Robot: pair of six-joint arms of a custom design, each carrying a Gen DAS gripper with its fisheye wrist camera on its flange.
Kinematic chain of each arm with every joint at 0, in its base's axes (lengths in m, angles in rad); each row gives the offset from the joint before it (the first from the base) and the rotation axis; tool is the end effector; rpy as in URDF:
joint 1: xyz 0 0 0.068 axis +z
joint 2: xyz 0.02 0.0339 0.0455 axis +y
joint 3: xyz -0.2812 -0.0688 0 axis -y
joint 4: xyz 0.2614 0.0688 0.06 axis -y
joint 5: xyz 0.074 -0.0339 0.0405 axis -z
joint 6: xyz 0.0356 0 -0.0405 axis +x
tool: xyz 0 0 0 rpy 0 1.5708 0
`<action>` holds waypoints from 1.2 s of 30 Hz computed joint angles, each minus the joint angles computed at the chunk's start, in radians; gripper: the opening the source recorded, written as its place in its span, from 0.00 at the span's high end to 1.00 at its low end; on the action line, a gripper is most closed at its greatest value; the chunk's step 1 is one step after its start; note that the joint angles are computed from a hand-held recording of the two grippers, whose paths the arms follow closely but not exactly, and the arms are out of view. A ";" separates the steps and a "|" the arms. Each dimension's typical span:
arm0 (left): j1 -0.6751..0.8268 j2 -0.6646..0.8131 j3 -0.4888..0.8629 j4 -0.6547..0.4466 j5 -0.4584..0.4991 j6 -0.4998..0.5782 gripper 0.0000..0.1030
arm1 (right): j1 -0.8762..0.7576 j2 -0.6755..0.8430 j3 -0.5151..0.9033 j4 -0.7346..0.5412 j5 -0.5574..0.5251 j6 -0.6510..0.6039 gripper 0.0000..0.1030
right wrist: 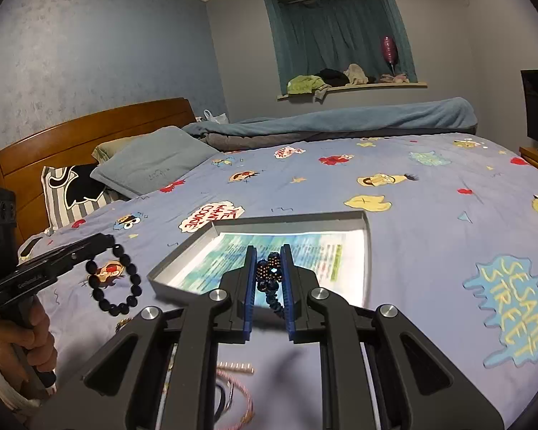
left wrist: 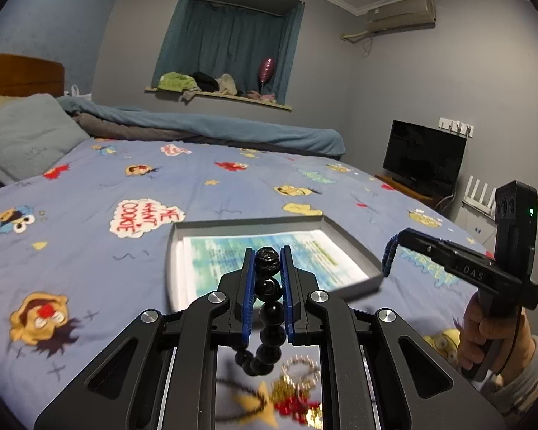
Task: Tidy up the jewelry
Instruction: 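Carry both bracelets into the gray box and open both tools, then grasp the dark red bead bracelet with the left tool while the right tool grasps the pink cord bracelet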
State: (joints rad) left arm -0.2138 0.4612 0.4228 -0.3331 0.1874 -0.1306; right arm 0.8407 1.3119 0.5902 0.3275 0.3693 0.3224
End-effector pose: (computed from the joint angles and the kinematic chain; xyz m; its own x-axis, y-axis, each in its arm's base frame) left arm 0.1288 -0.0348 0.2490 -0.4010 -0.0439 -0.9150 0.3287 0.9255 -0.1884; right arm 0.1982 0.2022 0.2165 -0.3927 0.0043 -0.9197 -0.3671 0.9161 0.1611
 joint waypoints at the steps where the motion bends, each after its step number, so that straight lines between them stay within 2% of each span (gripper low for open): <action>1: 0.010 0.040 0.003 0.038 0.010 -0.002 0.86 | -0.012 0.016 0.006 0.008 -0.012 -0.004 0.87; 5: 0.042 0.180 0.020 0.155 0.052 0.004 0.86 | -0.077 0.104 0.036 0.056 -0.085 0.000 0.87; 13: 0.030 0.431 0.048 0.327 0.071 0.011 0.86 | -0.142 0.266 0.128 0.028 -0.160 0.040 0.87; 23: 0.075 0.625 0.108 0.257 0.038 0.058 0.86 | -0.152 0.302 0.153 -0.045 -0.142 0.068 0.87; 25: 0.093 0.656 0.115 0.238 0.050 0.073 0.78 | -0.145 0.303 0.157 -0.059 -0.130 0.061 0.86; 26: 0.100 0.664 0.111 0.244 0.053 0.075 0.69 | -0.141 0.299 0.153 -0.058 -0.124 0.059 0.86; 27: 0.105 0.671 0.112 0.242 0.061 0.077 0.60 | -0.138 0.294 0.148 -0.056 -0.118 0.058 0.82; 28: 0.113 0.674 0.111 0.239 0.076 0.082 0.56 | -0.135 0.291 0.144 -0.052 -0.111 0.057 0.78; 30: 0.120 0.656 0.100 0.233 0.071 0.090 0.54 | -0.126 0.272 0.122 -0.030 -0.097 0.052 0.68; 34: 0.135 0.600 0.070 0.218 0.068 0.122 0.51 | -0.105 0.227 0.075 -0.003 -0.073 0.043 0.62; 36: 0.141 0.559 0.047 0.220 0.064 0.145 0.38 | -0.096 0.204 0.051 0.009 -0.065 0.047 0.58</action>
